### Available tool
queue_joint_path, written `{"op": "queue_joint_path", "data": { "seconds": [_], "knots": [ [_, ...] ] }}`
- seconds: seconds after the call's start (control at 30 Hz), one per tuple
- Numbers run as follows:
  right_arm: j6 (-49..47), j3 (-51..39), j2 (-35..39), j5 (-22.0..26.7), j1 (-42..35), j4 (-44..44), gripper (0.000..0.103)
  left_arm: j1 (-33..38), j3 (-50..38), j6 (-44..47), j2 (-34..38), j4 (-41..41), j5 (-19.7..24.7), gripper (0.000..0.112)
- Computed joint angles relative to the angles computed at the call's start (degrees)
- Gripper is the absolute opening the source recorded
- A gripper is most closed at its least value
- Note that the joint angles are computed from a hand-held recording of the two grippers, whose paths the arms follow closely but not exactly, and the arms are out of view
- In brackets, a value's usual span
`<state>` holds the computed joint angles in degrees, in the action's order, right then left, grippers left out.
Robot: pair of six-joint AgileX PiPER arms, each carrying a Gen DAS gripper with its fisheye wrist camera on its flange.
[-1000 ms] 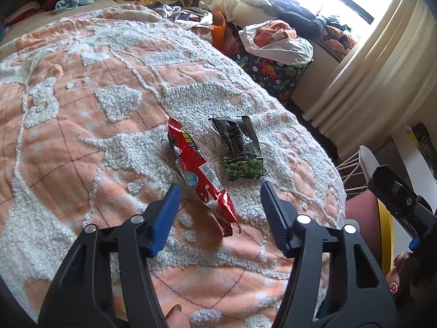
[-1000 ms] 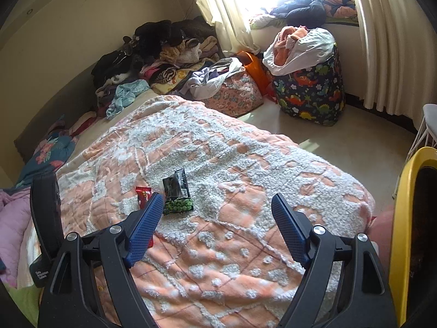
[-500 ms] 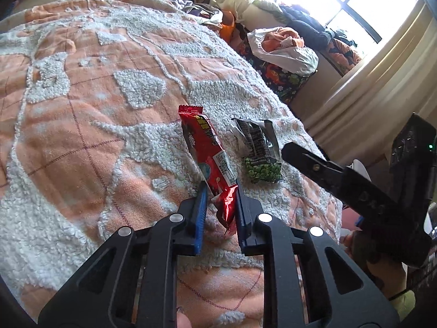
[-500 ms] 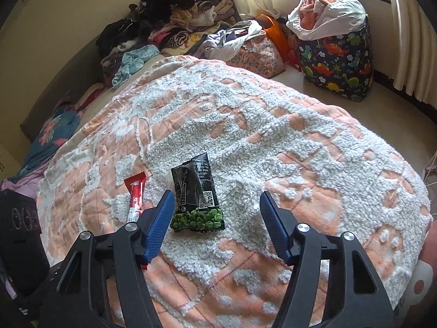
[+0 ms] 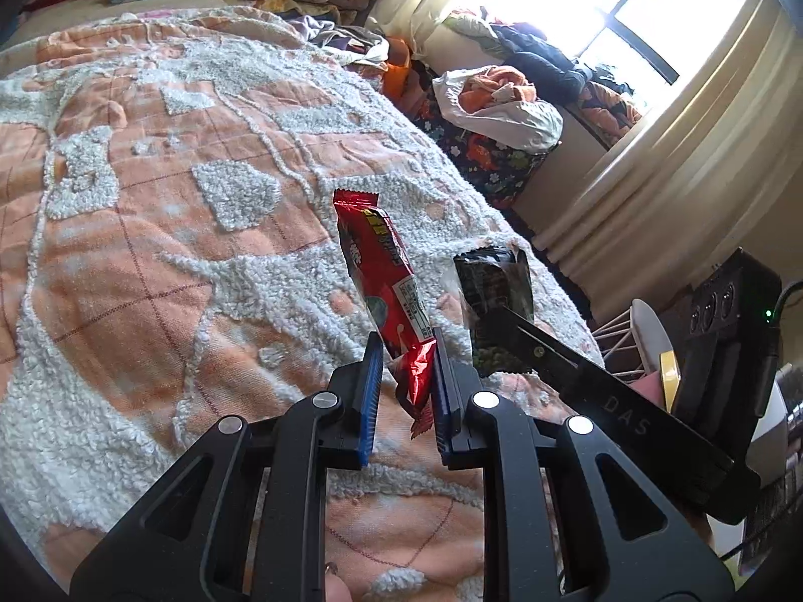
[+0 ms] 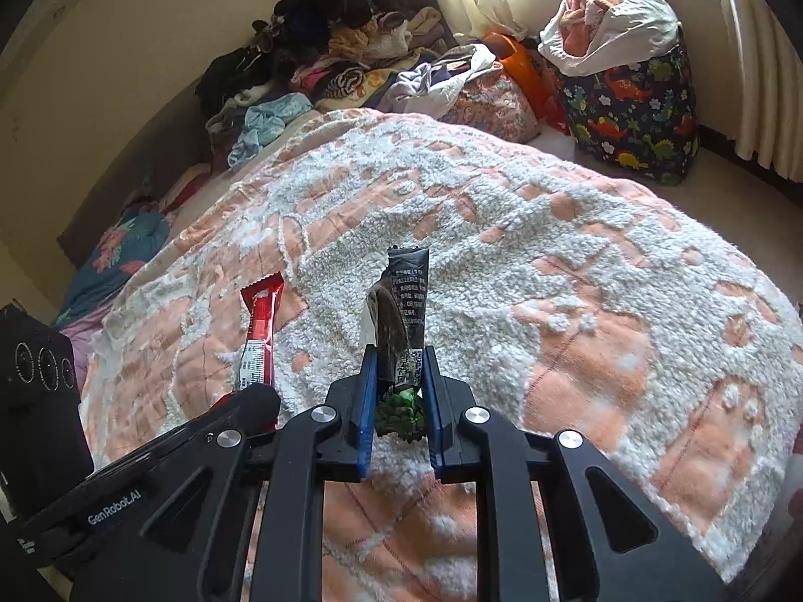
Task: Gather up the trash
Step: 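Close the left tool on the red candy wrapper while the right tool grasps the black pea bag, then lift the red wrapper and black pea bag and carry both over the yellow bin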
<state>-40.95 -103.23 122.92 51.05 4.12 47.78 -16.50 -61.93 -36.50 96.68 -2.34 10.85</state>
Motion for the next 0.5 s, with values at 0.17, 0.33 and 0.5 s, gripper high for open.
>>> {"op": "queue_joint_path", "data": {
  "seconds": [0.17,0.33,0.5],
  "knots": [
    [-5.8,8.8,-7.1,-2.8,-4.3,4.2,0.016,-3.3,-1.7,-7.8,-0.6,9.8,0.1,0.013],
    [-9.7,15.1,-12.7,-4.4,-9.1,6.5,0.016,-6.9,-4.3,-13.7,-0.3,17.4,1.1,0.012],
    [-12.6,19.6,-16.5,-5.6,-14.0,8.6,0.016,-9.6,-6.4,-13.8,0.1,19.2,2.0,0.012]
  ]
}}
